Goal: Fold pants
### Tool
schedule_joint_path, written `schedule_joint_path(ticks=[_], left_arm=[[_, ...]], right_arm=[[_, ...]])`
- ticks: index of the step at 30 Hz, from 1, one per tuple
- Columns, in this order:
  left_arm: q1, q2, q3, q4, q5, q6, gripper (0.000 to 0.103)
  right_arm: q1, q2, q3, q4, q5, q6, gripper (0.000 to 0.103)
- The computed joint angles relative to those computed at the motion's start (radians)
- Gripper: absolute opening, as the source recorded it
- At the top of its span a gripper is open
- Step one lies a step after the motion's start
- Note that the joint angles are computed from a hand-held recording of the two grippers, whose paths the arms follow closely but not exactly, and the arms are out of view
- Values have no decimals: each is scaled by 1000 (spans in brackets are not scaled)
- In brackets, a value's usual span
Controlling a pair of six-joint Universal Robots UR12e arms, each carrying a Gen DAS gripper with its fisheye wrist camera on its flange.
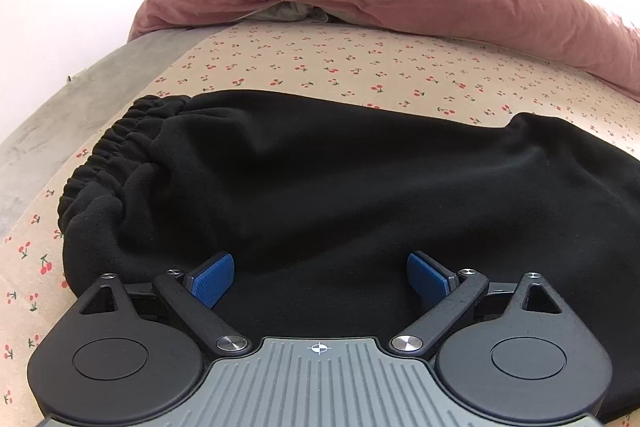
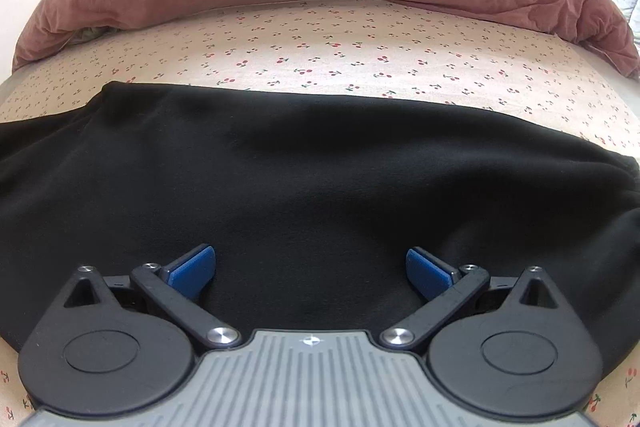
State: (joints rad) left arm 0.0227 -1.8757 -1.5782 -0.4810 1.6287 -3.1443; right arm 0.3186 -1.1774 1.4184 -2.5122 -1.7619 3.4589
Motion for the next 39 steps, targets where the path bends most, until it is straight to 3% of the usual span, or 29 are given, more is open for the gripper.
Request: schedule_joint_path(ticks=[3,6,11,13,17,19,23,25,26,29,34,39], left_arm=[[-1,2,-6,9,10,10,96],[-2,4,-10,13,17,16,96],[-2,5,-8,5,19,19,96],[3,8,-2,-12,7,12,96],[1,22,-7,15,-5,7,95],[0,28,-10,21,-18,-4,95],[-1,35,-3,-3,-70,-51,95],[-8,36,-3,10,-82,-46,95],[-15,35,-3,18,-72,-39,95],[-37,31,1,30,-53,-16,95],[-56,25,15,13,-81,-20,95],[-83,3,49,-12,-117,-55,95]], right_arm=[[-13,-16,22,0,-22,11,91],[-8,-17,22,50,-153,54,91],[-30,-47,59,55,-174,164,91],[-24,-50,53,91,-223,209,91],[-10,-57,67,7,-266,250,90],[-21,-89,114,-77,-241,322,89],[-69,-147,206,-172,-183,612,83],[-84,-168,238,-178,-198,749,72],[-96,-179,254,-184,-207,825,71],[-114,-210,307,-221,-216,951,54],[-128,-227,329,-213,-210,990,50],[-164,-218,350,-282,-69,970,50]])
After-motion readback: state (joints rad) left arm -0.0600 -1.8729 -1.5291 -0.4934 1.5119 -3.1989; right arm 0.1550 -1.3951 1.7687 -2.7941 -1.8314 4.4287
